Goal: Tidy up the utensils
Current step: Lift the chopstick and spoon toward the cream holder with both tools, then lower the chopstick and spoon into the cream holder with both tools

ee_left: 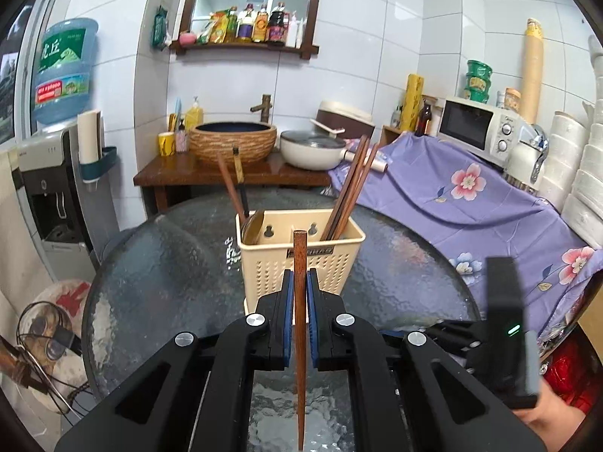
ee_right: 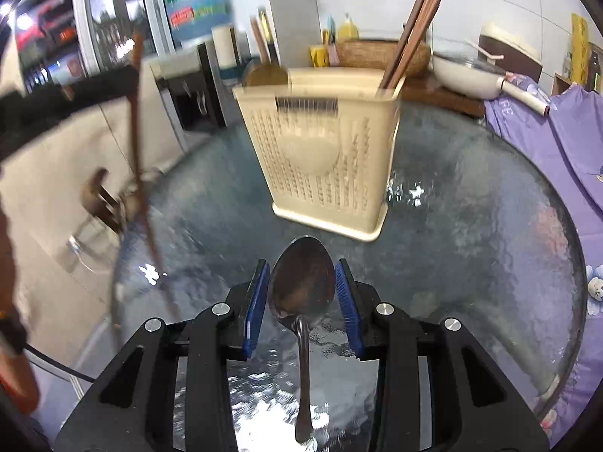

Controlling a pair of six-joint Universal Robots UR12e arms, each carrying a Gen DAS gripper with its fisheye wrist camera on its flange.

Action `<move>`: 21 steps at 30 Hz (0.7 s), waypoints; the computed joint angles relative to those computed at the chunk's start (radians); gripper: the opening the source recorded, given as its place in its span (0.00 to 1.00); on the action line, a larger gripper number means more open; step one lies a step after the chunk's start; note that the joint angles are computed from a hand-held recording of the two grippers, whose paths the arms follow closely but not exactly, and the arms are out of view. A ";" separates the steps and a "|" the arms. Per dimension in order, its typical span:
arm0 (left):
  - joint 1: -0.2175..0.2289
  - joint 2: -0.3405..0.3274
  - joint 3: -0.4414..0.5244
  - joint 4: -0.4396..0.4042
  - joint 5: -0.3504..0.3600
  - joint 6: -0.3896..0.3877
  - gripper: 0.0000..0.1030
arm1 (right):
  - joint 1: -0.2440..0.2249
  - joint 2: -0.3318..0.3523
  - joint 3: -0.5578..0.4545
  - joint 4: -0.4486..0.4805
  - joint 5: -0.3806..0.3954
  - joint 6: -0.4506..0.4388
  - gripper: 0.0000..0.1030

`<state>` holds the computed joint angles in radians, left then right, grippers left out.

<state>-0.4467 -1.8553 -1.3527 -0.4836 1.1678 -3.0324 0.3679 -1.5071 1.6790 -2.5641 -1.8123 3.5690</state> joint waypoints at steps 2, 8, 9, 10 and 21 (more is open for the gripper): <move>-0.002 0.002 0.003 0.006 0.000 0.004 0.07 | -0.001 -0.016 0.003 -0.016 0.008 -0.003 0.36; -0.012 -0.001 0.016 0.001 -0.010 0.014 0.07 | 0.000 -0.035 0.001 -0.033 0.011 -0.002 0.35; -0.013 -0.001 0.020 -0.002 -0.011 0.018 0.07 | -0.001 -0.038 0.004 -0.042 0.019 0.002 0.35; -0.014 -0.003 0.026 -0.004 -0.014 0.021 0.07 | -0.002 -0.039 0.003 -0.059 0.023 0.004 0.35; -0.020 -0.071 0.230 -0.046 -0.043 -0.012 0.07 | -0.012 0.006 -0.107 -0.219 -0.118 -0.054 0.35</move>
